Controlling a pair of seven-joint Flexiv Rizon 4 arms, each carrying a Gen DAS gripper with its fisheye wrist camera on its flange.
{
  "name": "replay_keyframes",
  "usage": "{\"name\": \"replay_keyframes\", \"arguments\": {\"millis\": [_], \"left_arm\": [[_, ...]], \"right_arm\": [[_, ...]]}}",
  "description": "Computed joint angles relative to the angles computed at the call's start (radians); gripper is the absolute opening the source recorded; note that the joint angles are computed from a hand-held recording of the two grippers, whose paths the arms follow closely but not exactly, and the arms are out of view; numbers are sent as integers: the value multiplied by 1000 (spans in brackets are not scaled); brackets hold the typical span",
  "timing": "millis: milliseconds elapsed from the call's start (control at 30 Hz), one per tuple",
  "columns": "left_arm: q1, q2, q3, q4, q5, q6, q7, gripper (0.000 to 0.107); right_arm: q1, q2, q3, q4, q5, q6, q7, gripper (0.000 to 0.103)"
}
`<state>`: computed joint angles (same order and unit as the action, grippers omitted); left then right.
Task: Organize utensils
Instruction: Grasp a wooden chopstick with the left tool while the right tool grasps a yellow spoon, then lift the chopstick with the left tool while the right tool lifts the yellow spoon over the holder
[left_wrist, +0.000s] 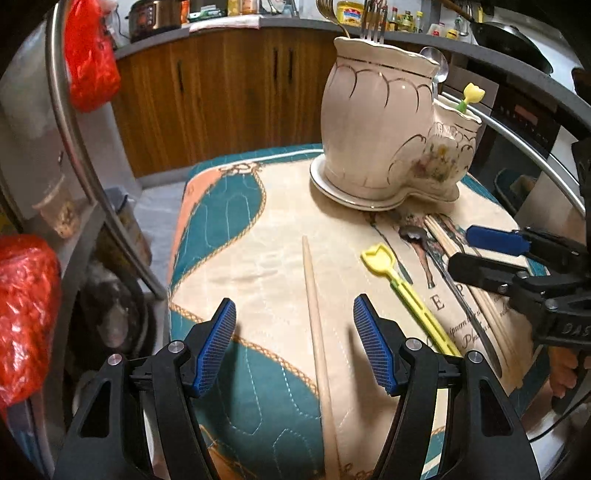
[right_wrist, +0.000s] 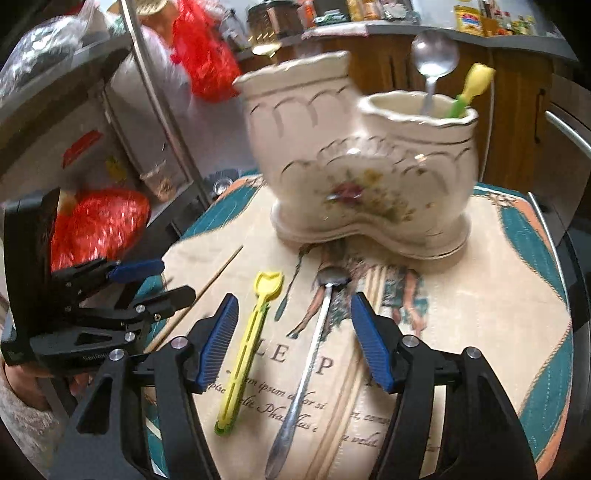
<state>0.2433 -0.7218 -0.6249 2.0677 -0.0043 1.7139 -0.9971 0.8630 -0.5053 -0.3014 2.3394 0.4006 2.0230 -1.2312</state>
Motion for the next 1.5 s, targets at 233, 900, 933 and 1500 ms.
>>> {"name": "replay_keyframes", "arguments": {"millis": [233,900,933,1500], "left_arm": [[31,-4,-31,13,7,-31,34,48],[-183,-1,154,-65,-34,-13,92,11],[-191,-3,162,-66,-37,-3,84,8],[144,-112,-187,11,197,222,-61,6]], "right_arm": [[-50,0,56,-15,-82,-47,-4,34],[-13,-48,-52,-50,-250,-142,60,10],[-51,-46,-15,-51,-254,-128,64,10],[-222,11,212,14,-43,241,-37,10]]}}
